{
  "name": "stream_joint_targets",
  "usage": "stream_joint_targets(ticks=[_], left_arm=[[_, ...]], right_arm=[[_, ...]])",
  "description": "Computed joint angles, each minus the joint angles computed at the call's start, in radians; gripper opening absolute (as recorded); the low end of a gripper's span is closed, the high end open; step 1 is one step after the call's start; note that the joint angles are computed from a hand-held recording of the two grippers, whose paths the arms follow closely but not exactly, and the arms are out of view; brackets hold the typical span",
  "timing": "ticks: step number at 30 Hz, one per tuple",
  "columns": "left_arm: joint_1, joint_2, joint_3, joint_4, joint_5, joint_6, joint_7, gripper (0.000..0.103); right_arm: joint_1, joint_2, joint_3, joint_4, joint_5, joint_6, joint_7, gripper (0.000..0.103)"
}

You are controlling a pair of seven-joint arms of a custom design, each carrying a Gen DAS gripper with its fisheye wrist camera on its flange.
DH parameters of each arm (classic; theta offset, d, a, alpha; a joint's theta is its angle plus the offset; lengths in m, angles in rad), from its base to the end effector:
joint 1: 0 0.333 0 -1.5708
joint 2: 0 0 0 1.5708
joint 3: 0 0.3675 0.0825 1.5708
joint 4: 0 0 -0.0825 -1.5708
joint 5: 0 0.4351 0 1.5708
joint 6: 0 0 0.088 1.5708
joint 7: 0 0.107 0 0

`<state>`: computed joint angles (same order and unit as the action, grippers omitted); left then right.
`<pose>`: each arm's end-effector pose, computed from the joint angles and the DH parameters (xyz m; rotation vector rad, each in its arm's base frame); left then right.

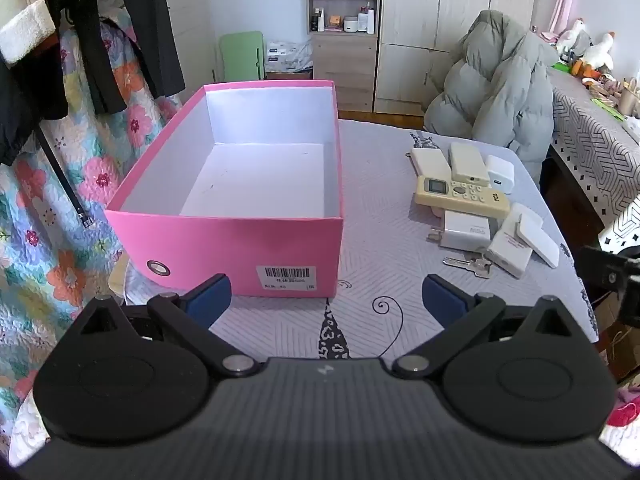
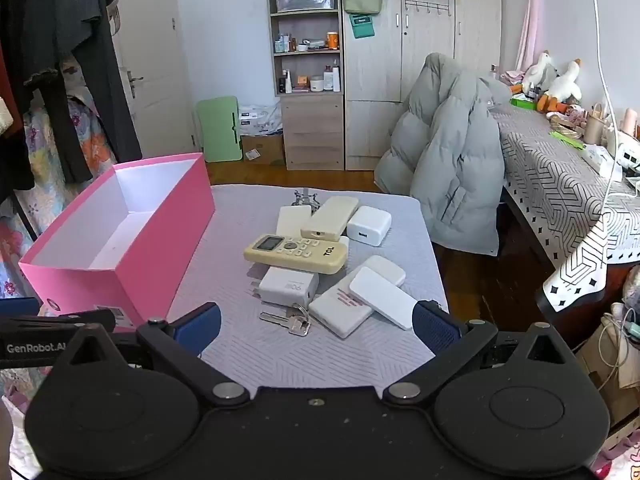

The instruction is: Organize rigid objects

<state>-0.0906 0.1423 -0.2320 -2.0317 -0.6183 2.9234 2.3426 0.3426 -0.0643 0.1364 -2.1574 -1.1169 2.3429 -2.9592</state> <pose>0.6480 -0.1716 0.4795 -1.2882 2.2328 -0.9542 0.5321 0.2622 0.4847 -1.2077 2.1472 -1.0129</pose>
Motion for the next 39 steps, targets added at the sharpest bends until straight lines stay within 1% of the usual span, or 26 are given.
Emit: stream_joint_targets(ticks=[3,7,11,12,16,24,30,35,39], left_arm=[[-0.006,0.003,0.006,-0.001,0.027,0.015,-0.011,0.103],[0.007,0.006,-0.005,0.010,-0.002,-0.003,0.012,0.103],[-0.001,0.000,-0.003,0.001,0.002,0.013,0.012,0.103],[0.015,0.004,-0.012,0.010,-0.037,-0.024,0.033,0.103],[0.016,0.007,-0.011,0.016,-0.067,-0.041,0.059,0.103],[0.002,0.007,0.001,0.008,-0.042,-0.019,0.032,0.103],[0.000,0.008,0.005,0.006,-0.011,-0.018,-0.001,0.103],[0.003,0.008,0.003,0.004,-0.008,-0.010,-0.006,0.103],[0.011,0.007,-0.009,0.000,-0.043,0.007,0.023,0.103]], right_arm=[[-0.001,0.001,-0.001,0.002,0.000,0.003,0.004,0.103],[-0.001,-0.003,-0.003,-0.005,0.004,0.003,-0.004,0.103],[-0.010,-0.024,-0.005,-0.038,0.004,0.014,0.004,0.103],[-0.011,-0.026,-0.002,-0.045,0.004,0.012,0.011,0.103],[-0.012,-0.008,-0.001,-0.017,0.033,-0.006,-0.012,0.103],[-0.012,-0.010,-0.003,-0.023,0.036,0.000,-0.010,0.103],[-0.012,-0.003,-0.004,-0.019,0.043,-0.002,-0.017,0.103],[-0.011,-0.004,-0.005,-0.019,0.044,-0.002,-0.017,0.103],[-0.010,-0.004,-0.003,-0.019,0.037,-0.005,-0.011,0.103]])
